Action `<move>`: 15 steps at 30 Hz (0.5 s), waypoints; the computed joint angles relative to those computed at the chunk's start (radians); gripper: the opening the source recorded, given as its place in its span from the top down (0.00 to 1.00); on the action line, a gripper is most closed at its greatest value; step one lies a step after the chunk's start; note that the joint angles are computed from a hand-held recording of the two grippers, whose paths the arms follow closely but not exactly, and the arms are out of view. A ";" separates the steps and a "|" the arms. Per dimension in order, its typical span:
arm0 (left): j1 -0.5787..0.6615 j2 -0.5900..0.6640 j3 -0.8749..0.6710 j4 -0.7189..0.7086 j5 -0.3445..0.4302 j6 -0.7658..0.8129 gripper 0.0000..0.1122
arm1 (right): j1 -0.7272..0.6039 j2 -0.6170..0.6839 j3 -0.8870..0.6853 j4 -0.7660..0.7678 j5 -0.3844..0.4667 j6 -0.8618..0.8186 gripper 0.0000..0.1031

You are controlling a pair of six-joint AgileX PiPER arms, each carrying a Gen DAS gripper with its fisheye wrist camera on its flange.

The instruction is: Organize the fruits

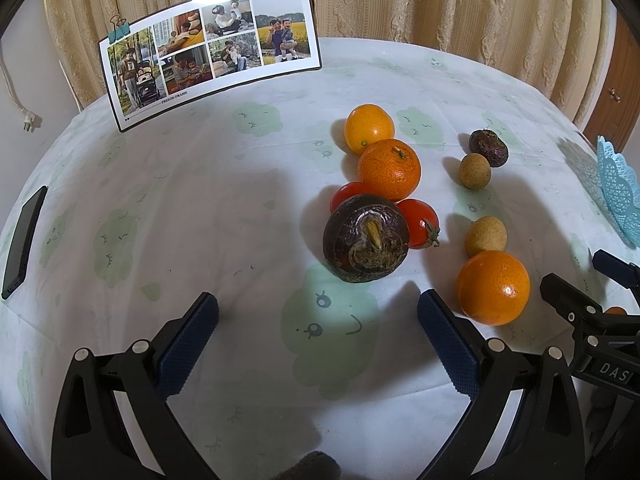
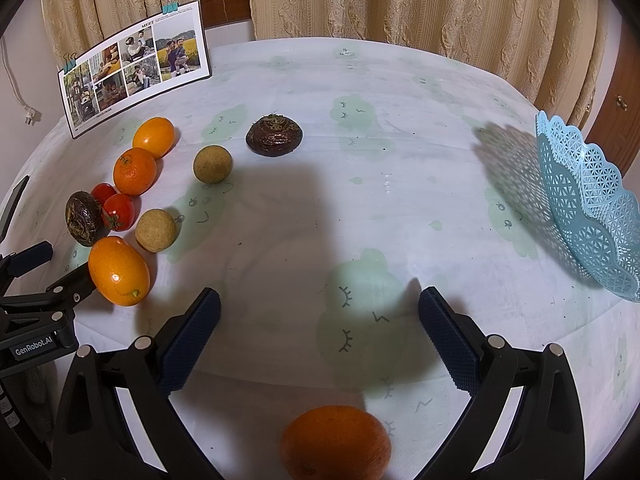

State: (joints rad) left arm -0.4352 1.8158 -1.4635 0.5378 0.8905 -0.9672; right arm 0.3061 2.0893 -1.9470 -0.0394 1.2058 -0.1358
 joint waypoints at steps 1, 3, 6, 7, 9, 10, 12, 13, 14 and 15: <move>0.000 0.000 -0.001 0.000 0.000 0.000 0.12 | 0.000 0.000 0.000 0.000 0.000 0.000 0.02; 0.000 0.000 -0.001 0.000 0.000 0.000 0.12 | 0.000 0.000 0.000 0.000 0.000 0.000 0.02; 0.000 0.000 -0.001 0.000 0.000 0.000 0.12 | -0.001 0.001 -0.001 0.001 0.000 -0.001 0.02; 0.000 0.000 -0.001 0.000 0.000 0.000 0.12 | -0.001 0.001 -0.001 0.001 0.000 -0.001 0.02; 0.000 0.000 -0.001 0.000 0.000 0.000 0.12 | -0.002 0.001 -0.001 0.004 0.001 -0.003 0.02; 0.000 0.000 -0.001 0.000 0.000 0.000 0.12 | -0.002 0.002 -0.002 0.006 0.002 -0.005 0.02; 0.000 0.001 -0.001 0.001 0.002 -0.001 0.12 | -0.002 0.002 -0.002 0.006 0.002 -0.006 0.02; 0.000 0.001 -0.001 0.001 0.002 -0.001 0.12 | -0.002 -0.001 0.001 0.006 0.001 -0.007 0.02; -0.001 0.001 -0.002 0.002 0.004 -0.003 0.12 | -0.002 -0.003 0.004 0.006 0.001 -0.009 0.02; -0.002 0.002 -0.003 0.003 0.006 -0.005 0.12 | -0.002 -0.004 0.006 0.005 0.001 -0.010 0.02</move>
State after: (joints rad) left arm -0.4369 1.8178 -1.4666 0.5409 0.8961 -0.9721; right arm 0.3043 2.0852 -1.9407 -0.0339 1.2070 -0.1460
